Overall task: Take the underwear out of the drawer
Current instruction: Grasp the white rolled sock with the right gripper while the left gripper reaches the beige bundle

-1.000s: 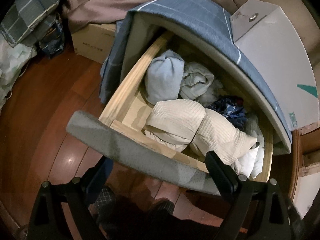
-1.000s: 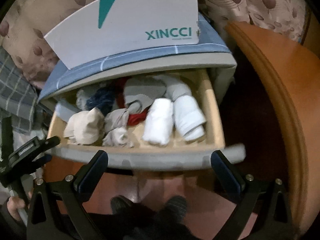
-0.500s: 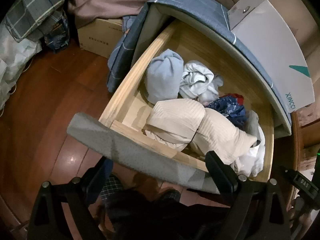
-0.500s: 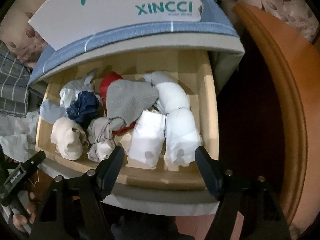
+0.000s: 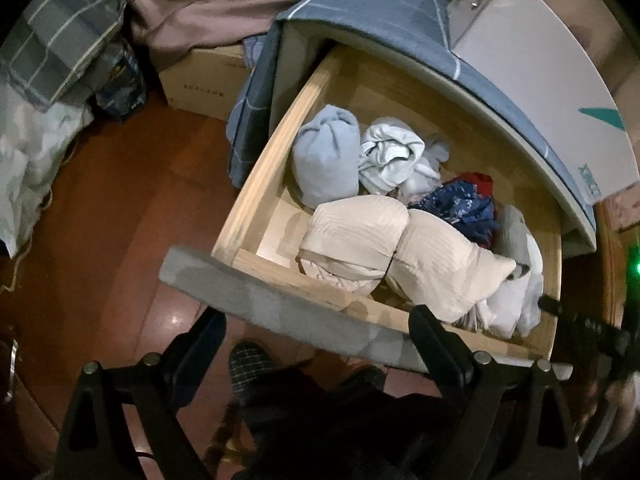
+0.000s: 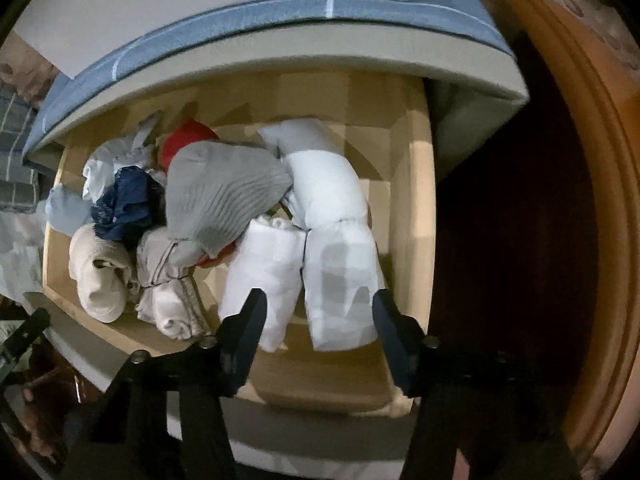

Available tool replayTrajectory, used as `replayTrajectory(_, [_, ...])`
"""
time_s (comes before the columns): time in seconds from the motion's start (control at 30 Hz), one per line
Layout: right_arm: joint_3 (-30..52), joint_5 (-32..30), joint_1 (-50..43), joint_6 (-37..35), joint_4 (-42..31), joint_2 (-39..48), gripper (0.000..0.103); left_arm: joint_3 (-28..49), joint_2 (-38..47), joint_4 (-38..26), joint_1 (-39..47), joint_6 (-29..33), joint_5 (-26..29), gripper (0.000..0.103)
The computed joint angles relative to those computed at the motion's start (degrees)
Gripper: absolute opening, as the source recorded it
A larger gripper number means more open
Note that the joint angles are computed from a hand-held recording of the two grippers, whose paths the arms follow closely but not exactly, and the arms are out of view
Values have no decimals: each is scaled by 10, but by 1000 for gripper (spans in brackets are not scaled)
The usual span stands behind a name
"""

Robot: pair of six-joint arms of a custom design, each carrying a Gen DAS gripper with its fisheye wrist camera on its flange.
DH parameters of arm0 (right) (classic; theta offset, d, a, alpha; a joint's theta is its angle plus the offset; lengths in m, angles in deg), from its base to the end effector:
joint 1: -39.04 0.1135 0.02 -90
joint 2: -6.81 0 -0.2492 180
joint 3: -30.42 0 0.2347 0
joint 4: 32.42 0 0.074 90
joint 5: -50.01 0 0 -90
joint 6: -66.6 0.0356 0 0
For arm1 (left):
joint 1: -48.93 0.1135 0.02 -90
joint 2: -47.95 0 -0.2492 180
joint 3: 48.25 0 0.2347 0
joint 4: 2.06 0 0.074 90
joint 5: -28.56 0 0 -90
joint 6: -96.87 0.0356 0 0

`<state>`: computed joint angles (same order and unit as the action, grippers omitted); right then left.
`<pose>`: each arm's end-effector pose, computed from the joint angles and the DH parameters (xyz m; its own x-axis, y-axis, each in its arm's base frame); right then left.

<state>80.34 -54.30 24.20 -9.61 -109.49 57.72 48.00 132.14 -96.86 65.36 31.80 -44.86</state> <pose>0.1182 -0.0222 0.1967 -0.8711 0.4697 -0.1433 0.4184 0.8626 0.2842 0.2311 0.0576 0.3032 -0.9625 0.1374 -0.2339 0.1866 0.9611 -0.2034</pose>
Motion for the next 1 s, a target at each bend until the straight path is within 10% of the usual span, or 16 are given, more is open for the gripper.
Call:
replayTrajectory(0.53, [8,70,61,-4,185,198,43,152,42,-49,-10,208,44,95])
replayTrajectory(1.0, [51,134,186,34,274,350,44,67,58,39,-128,299,-9,95])
